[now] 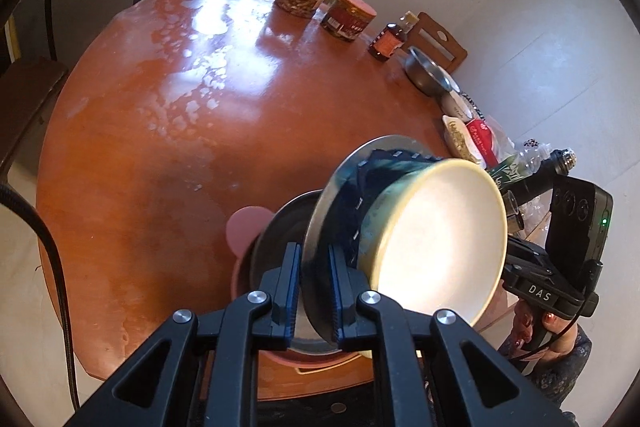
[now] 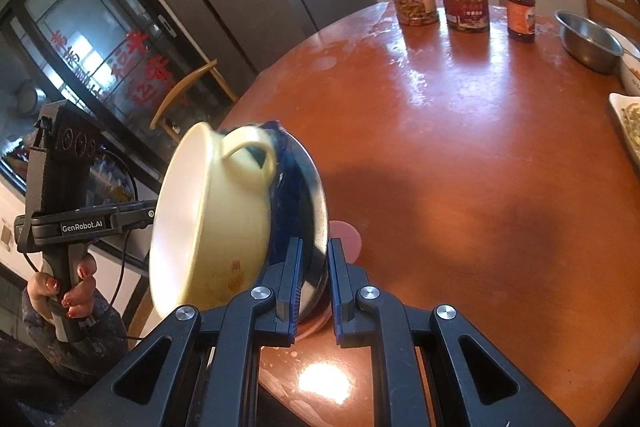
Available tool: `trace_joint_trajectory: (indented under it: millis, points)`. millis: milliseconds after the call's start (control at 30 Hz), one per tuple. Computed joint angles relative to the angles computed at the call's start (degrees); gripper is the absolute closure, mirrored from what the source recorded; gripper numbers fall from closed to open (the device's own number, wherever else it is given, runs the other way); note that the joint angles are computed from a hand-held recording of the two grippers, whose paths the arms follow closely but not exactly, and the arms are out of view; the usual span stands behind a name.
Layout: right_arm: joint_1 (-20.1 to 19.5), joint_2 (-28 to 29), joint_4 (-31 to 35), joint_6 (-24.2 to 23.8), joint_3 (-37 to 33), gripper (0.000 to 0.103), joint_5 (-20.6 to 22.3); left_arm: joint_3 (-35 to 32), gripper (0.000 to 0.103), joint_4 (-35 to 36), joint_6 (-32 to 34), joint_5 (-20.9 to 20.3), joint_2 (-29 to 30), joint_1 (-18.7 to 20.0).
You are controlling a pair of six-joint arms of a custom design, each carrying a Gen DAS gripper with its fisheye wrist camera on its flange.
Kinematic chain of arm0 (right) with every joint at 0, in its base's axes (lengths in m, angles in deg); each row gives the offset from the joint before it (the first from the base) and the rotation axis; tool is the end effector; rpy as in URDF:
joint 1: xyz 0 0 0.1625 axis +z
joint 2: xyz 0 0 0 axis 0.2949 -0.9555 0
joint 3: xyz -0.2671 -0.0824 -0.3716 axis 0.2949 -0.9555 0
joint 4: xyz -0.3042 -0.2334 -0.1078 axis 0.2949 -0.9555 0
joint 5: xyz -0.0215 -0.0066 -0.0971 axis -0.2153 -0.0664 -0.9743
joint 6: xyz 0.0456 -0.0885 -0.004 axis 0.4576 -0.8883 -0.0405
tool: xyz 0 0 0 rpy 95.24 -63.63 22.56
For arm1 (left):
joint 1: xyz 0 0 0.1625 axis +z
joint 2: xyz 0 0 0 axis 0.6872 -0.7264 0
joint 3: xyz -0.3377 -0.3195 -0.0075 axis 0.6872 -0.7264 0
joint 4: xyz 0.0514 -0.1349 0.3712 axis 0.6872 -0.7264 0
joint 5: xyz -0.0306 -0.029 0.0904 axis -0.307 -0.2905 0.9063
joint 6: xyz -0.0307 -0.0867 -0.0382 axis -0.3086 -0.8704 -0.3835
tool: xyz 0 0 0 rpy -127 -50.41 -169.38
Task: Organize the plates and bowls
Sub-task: 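Lift the steel bowl stack with both grippers and carry it over the silver pan, then lower the steel bowl stack onto the silver pan with both grippers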
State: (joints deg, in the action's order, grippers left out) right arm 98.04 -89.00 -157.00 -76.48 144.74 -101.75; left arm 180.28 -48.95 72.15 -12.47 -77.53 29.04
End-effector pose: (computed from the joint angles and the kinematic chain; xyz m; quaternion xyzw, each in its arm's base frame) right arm 0.3499 -0.5189 0.0345 0.1694 -0.9453 0.2424 0.1378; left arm -0.0256 -0.5942 0.4028 0.1789 0.9732 -0.1085 0.0956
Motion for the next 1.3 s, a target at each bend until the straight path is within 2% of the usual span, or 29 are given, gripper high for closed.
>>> trace_joint_trajectory:
  millis: [167, 467, 833, 1033, 1300]
  points:
    - [-1.3, 1.4, 3.0, 0.6, -1.7, 0.089, 0.5, -1.1, 0.09, 2.4, -1.6, 0.1, 1.6, 1.9]
    - [-2.5, 3.2, 5.6, 0.5, -3.6, 0.089, 2.0, -0.1, 0.09, 2.0, -2.0, 1.9, 1.0, 2.3]
    - [-3.2, 3.4, 4.0, -0.1, -3.2, 0.087, 3.6, -0.2, 0.09, 1.1, -1.2, 0.1, 0.8, 3.4]
    - [-2.9, 3.4, 3.2, 0.1, -2.8, 0.086, 3.4, 1.0, 0.09, -0.6, -0.1, 2.3, 0.4, 2.4]
    - [-2.2, 3.6, 2.9, 0.1, -3.0, 0.086, 1.8, 1.5, 0.089, -1.6, 0.6, 3.1, 0.3, 2.2]
